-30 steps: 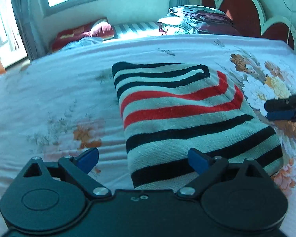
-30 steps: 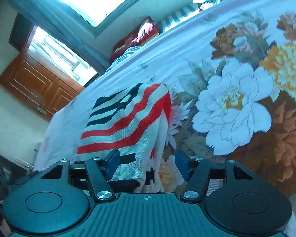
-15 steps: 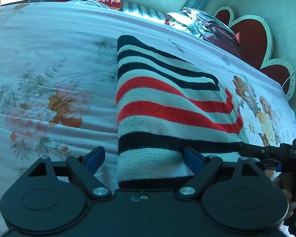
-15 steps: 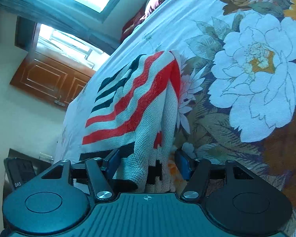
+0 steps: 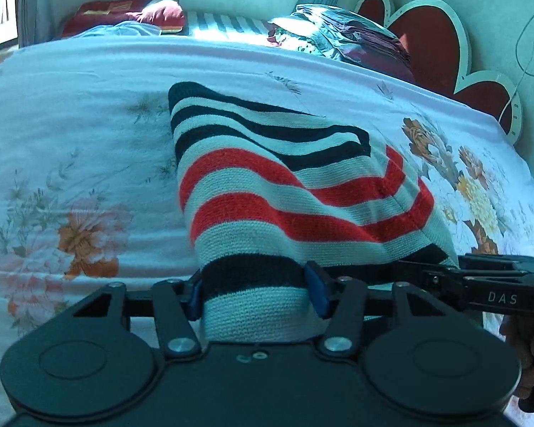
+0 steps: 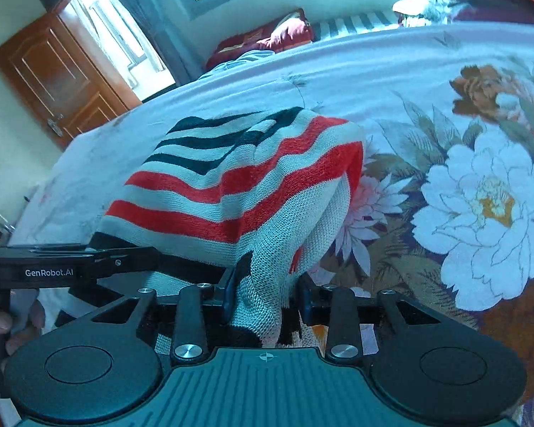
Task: Fold small clothes
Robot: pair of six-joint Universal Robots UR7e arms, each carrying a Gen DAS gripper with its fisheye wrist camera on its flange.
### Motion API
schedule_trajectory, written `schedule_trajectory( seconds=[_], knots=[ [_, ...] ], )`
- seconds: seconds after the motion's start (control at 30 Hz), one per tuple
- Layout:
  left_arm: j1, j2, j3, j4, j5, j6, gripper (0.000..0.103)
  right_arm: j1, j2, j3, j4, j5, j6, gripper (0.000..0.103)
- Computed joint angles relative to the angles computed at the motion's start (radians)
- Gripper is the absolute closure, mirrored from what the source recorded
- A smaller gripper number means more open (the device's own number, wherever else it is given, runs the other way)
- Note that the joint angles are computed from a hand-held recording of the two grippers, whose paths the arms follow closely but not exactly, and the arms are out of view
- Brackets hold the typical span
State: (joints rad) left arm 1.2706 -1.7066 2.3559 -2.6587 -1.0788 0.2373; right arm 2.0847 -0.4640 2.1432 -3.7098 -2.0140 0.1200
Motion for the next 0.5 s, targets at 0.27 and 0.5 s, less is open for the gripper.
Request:
schedule_trajectory(
  seconds=[0.27,0.5],
  knots=[
    [0.025,-0.121,-0.039,0.065,-0.082,0.164,0.059,0.213,0.042,-0.14,0.125,-0.221,0.011,0.071],
    [0.203,-0.19,-0.2,0.183,-0.151,0.332,0.059,0.292,0.227,-0.479,0.309,-0.197,0.034,0.071]
  ],
)
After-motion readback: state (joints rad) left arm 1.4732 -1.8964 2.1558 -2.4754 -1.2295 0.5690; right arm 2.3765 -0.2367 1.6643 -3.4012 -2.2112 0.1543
